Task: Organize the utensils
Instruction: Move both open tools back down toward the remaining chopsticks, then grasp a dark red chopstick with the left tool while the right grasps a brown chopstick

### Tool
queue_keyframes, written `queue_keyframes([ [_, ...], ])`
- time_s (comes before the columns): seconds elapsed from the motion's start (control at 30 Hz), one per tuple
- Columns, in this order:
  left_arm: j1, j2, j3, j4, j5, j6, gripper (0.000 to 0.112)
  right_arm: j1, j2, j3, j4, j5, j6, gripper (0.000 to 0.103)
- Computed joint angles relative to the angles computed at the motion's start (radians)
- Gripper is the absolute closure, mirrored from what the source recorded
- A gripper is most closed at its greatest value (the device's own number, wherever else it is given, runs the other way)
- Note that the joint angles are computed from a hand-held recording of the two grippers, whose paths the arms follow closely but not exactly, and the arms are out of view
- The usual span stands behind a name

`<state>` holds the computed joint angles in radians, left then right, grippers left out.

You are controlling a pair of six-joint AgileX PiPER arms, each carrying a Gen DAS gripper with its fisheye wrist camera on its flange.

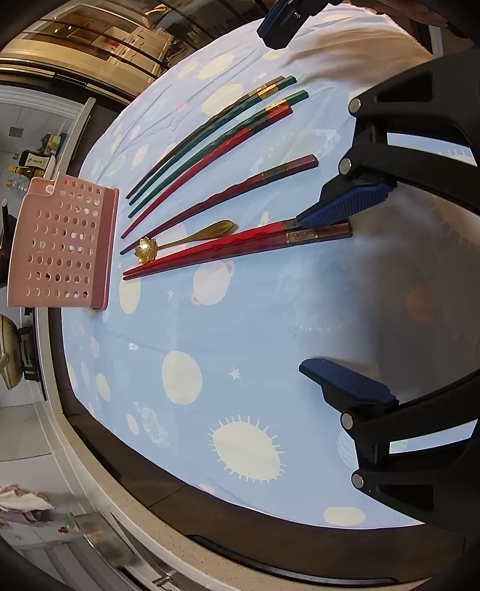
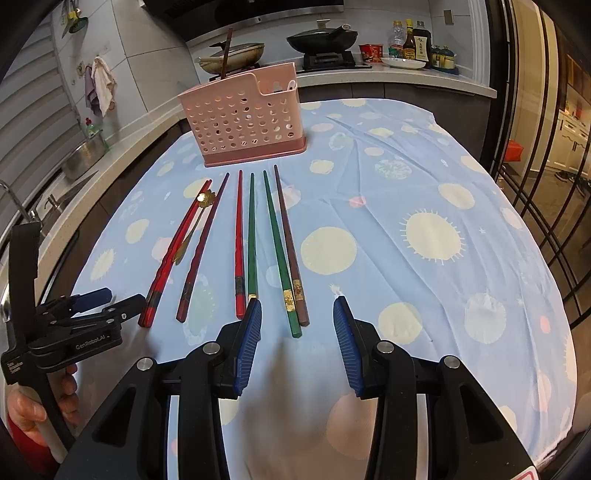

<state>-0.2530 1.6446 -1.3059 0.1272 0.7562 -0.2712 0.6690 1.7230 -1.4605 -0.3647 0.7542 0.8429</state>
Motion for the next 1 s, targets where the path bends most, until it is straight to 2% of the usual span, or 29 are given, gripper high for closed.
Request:
queue_keyframes([
  [0.27, -0.006, 0.024, -0.002, 0.059, -0.01, -0.044, 0.047, -0.001, 0.005, -0.004, 0.001, 0.002, 0.001, 0.063],
  [0.6, 0.053, 0.007, 0.012, 0.061, -0.016, -0.043, 0.081, -0.029, 0.046, -0.012, 0.026, -0.017, -0.03, 0.063],
  [0.7, 0.057, 0.008, 0.011, 0.056, -0.019, -0.035, 0.086, -0.039, 0.07, -0.029, 0.038, -0.018, -0.051, 0.066],
  [0.93, 0.053, 0.017, 0.002, 0.061, -0.021, -0.035, 0.088, -0.068, 0.134, -0.093, 0.093, -0.019, -0.117, 0.083],
  [1.0, 0.054, 0.019, 0.0, 0.056, -0.021, -0.031, 0.088, -0.075, 0.154, -0.118, 0.104, -0.018, -0.131, 0.083],
])
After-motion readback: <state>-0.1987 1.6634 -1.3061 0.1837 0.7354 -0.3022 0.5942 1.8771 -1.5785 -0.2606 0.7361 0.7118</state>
